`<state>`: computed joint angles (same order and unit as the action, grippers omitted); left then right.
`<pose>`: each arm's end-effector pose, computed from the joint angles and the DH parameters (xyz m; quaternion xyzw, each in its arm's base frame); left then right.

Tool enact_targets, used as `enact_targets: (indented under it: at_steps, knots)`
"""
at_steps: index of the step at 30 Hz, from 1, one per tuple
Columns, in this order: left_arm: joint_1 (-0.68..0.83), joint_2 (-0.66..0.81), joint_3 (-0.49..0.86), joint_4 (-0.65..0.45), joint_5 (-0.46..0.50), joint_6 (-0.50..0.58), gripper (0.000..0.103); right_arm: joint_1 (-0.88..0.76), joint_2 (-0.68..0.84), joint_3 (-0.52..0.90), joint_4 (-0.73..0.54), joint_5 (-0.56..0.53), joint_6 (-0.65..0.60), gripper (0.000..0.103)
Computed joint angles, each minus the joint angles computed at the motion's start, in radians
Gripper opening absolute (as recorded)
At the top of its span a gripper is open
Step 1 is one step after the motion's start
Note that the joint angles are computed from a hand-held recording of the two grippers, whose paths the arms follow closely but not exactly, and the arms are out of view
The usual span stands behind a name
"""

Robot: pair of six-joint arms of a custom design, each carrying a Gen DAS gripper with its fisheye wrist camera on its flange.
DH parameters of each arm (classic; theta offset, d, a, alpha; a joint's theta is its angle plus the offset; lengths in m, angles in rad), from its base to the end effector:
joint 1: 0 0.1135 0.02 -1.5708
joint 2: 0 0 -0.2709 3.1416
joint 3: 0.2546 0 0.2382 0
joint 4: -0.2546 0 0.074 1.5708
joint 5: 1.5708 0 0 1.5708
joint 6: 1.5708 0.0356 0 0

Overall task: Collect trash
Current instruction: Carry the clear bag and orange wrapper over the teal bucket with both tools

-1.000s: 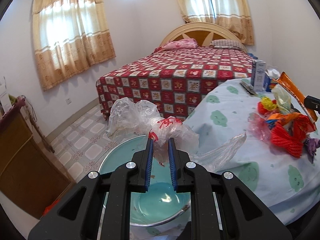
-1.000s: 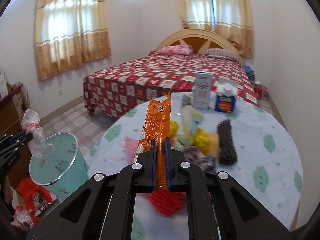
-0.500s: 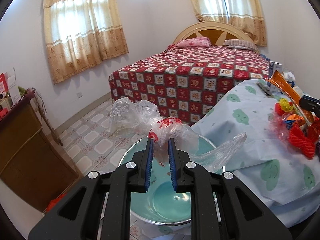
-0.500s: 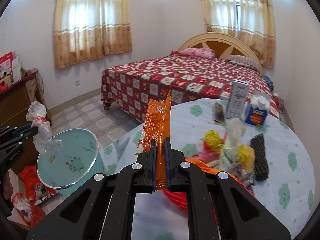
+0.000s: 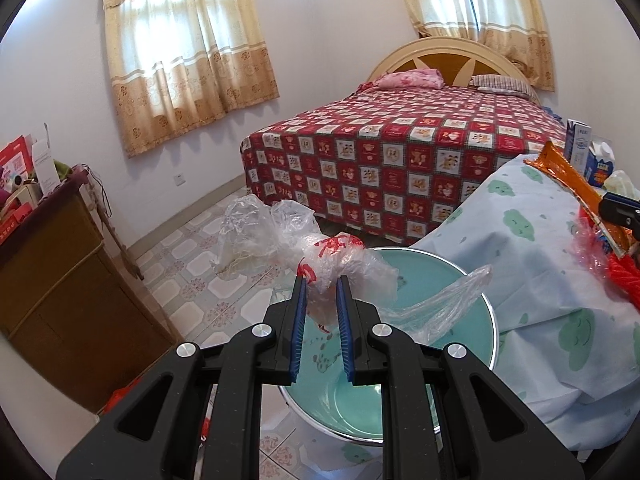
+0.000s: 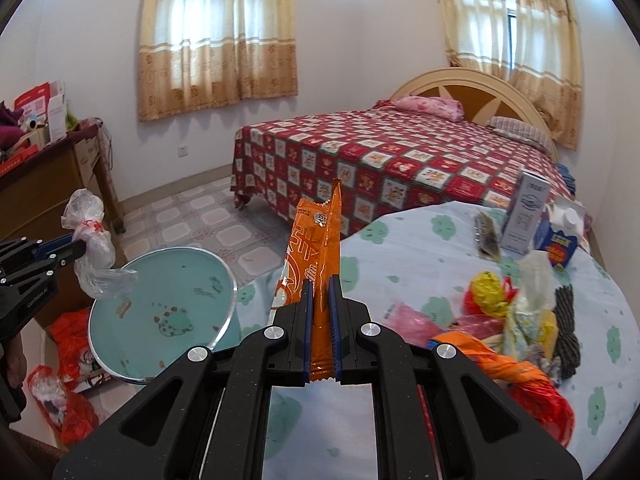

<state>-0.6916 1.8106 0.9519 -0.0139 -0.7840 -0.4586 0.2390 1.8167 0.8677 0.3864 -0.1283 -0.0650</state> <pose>0.2811 -0.2001 0.1654 -0.0288 0.8777 0.1293 0.4605 0.3501 0.0900 0.1655 -0.1629 0.8590 0.0978 0.4753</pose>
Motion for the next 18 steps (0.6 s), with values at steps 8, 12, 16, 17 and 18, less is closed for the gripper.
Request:
enact_targets:
  at_steps: [8,12,16,17,18]
  knots:
    - [0.025,-0.016,-0.030,0.011,0.010,0.003,0.016,0.057,0.043,0.052,-0.017,0.003,-0.010,0.008]
    - [0.036,-0.016,-0.032,0.001,0.012,-0.009,0.016,0.086,0.058,0.071,-0.024,0.006,-0.012,0.008]
    - [0.047,-0.029,-0.052,0.009,0.010,-0.014,0.016,0.108,0.074,0.094,-0.033,0.008,-0.015,0.008]
    - [0.049,-0.033,-0.058,0.013,0.010,-0.011,0.016,0.114,0.077,0.095,-0.031,0.009,-0.014,0.008]
    - [0.049,-0.035,-0.060,0.014,0.008,-0.011,0.016,0.120,0.080,0.099,-0.033,0.010,-0.015,0.008]
